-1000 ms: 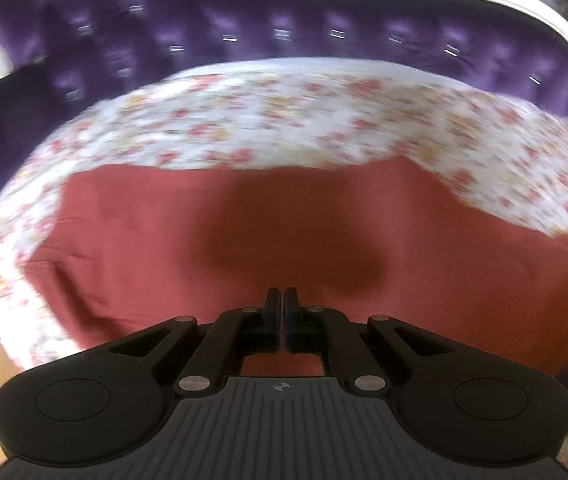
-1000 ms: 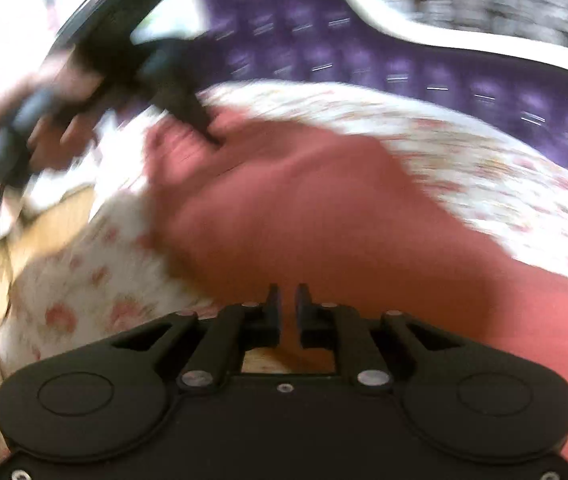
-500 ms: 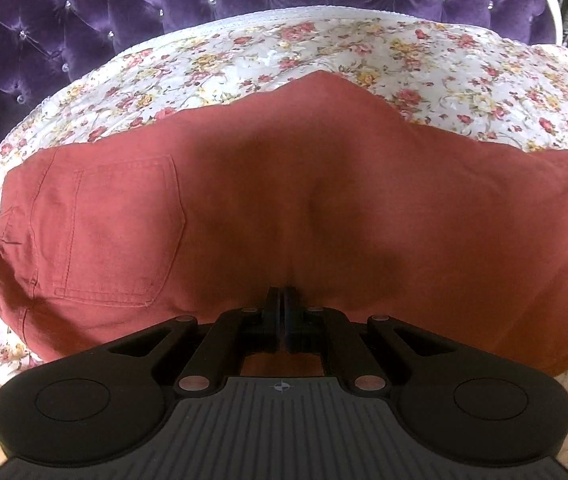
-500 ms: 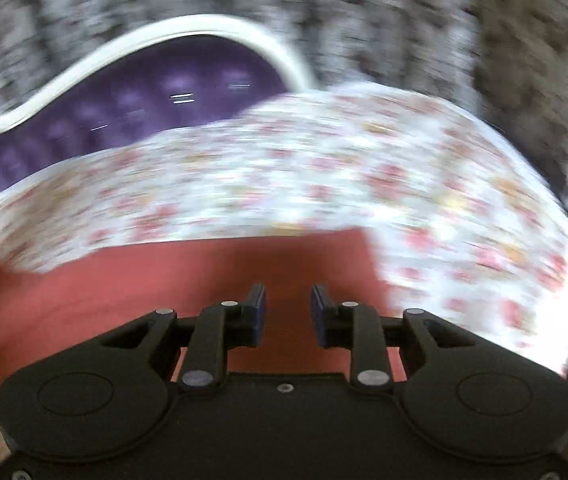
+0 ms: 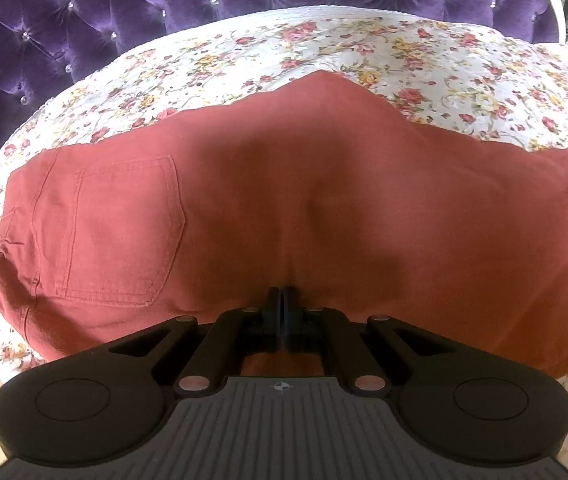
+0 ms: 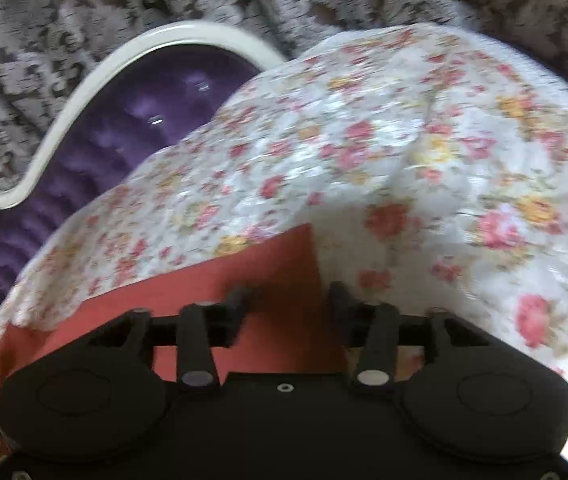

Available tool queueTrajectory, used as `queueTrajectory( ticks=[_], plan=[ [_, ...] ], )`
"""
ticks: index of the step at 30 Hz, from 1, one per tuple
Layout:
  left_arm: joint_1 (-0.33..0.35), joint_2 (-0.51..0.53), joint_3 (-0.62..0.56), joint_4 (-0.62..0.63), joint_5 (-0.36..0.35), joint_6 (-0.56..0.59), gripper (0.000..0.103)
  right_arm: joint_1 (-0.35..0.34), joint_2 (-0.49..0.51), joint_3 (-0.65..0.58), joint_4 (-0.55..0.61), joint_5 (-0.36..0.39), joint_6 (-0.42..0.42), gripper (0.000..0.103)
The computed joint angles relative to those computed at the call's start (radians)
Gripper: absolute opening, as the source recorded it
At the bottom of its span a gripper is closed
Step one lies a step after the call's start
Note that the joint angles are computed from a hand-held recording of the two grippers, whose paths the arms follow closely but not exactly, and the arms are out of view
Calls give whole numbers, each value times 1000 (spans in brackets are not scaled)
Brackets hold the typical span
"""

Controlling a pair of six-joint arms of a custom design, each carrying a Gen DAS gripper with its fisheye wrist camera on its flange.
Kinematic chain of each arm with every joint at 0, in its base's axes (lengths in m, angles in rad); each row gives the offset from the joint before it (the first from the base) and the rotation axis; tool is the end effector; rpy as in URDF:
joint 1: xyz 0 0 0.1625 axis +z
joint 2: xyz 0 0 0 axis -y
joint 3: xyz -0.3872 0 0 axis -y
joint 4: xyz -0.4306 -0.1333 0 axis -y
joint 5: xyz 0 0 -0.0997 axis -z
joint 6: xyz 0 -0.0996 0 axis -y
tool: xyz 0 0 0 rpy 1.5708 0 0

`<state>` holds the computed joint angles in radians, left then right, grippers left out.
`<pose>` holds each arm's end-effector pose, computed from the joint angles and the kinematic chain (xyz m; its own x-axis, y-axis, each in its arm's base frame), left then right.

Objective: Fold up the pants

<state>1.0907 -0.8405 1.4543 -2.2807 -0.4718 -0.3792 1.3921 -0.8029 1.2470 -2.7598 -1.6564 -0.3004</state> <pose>-0.1328 -0.7357 0.1674 -0.5813 -0.2022 -0.7881 0.2632 0.8698 -0.4174 -0.0191 -0.8078 0.2507 -0.9654 0.0096 0.2606 -0.1623 0.7603 -0.6289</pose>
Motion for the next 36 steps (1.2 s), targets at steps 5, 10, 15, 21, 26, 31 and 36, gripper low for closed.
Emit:
queueTrajectory(
  ticks=[5,10,15,21,26,31,36],
  plan=[
    [0,-3,7,-13,-2,-1,3,19,23,-28,48,-20,-118,12],
    [-7,1,-3,-4,9,-36,3,106,80,-36,-154,-232,-338,9],
    [-19,58,-56,-104,41,41,3,151,173,-190,-243,-281,-464,7],
    [-15,140,-156,-95,20,99,3,148,356,-518,-187,-367,-468,8],
    [-14,149,-157,-38,35,125,3,114,443,-705,87,-444,-270,22],
    [-15,95,-120,6,-15,74,3,133,330,-439,-259,-427,-351,31],
    [-22,46,-57,30,-56,37,3,158,163,-159,-325,-305,-295,39]
  ],
)
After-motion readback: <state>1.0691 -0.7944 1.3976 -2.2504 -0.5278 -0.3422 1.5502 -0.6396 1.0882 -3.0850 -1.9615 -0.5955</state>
